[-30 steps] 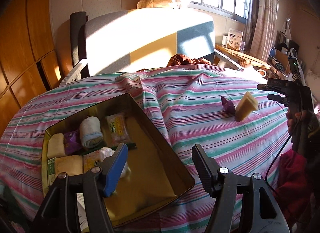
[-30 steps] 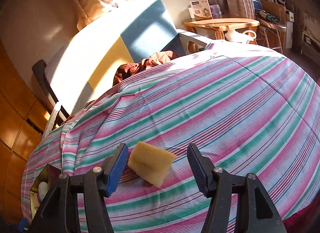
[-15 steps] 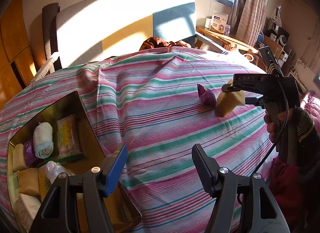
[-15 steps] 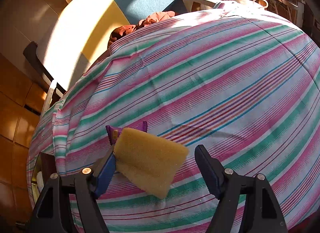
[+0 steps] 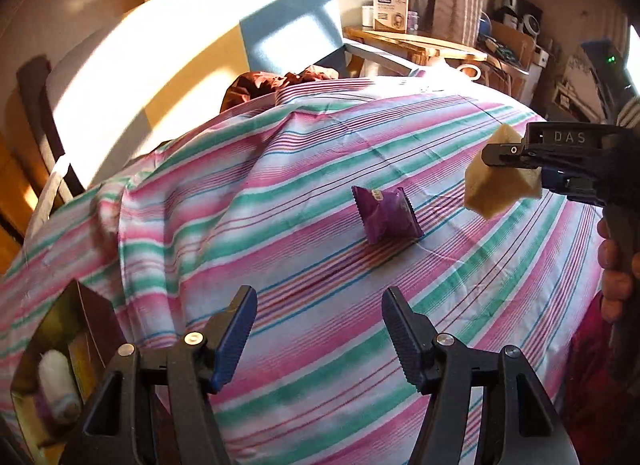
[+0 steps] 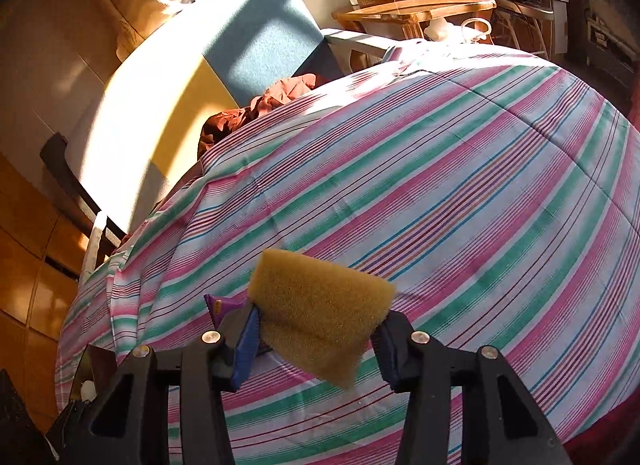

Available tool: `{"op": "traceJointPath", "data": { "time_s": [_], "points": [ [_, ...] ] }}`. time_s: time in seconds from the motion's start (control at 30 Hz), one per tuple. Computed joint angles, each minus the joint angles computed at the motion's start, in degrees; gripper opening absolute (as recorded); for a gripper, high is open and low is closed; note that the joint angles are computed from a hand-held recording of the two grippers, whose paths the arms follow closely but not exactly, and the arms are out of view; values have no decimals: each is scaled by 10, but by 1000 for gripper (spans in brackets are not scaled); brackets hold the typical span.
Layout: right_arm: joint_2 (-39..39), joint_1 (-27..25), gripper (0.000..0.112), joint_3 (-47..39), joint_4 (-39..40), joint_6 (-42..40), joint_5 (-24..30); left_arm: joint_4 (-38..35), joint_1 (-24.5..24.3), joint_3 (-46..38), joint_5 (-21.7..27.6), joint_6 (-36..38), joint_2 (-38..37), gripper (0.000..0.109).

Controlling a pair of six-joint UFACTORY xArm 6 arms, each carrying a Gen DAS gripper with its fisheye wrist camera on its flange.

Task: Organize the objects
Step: 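Grasp the yellow sponge with the right tool while the left tool grasps the purple snack packet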

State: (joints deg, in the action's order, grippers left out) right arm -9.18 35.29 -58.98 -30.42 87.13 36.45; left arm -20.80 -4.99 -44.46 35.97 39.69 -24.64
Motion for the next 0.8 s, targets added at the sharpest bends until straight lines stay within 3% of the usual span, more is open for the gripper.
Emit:
{"op": "traceJointPath", "data": {
  "time_s": [0.17,0.33,0.5,0.8],
  "points": [
    [-4,-5,49,12,25,-13,-25,1,-40,-48,-13,118,65,75],
    [-10,-11,49,29,61,-29,-55,52,-74,-78,-34,192,112,87],
    [-14,-14,49,39,81,-35,-74,112,-96,-92,-77,248,152,88],
    [-27,-21,49,58,100,-22,-81,105,-114,-146,-37,317,211,87]
  ]
}}
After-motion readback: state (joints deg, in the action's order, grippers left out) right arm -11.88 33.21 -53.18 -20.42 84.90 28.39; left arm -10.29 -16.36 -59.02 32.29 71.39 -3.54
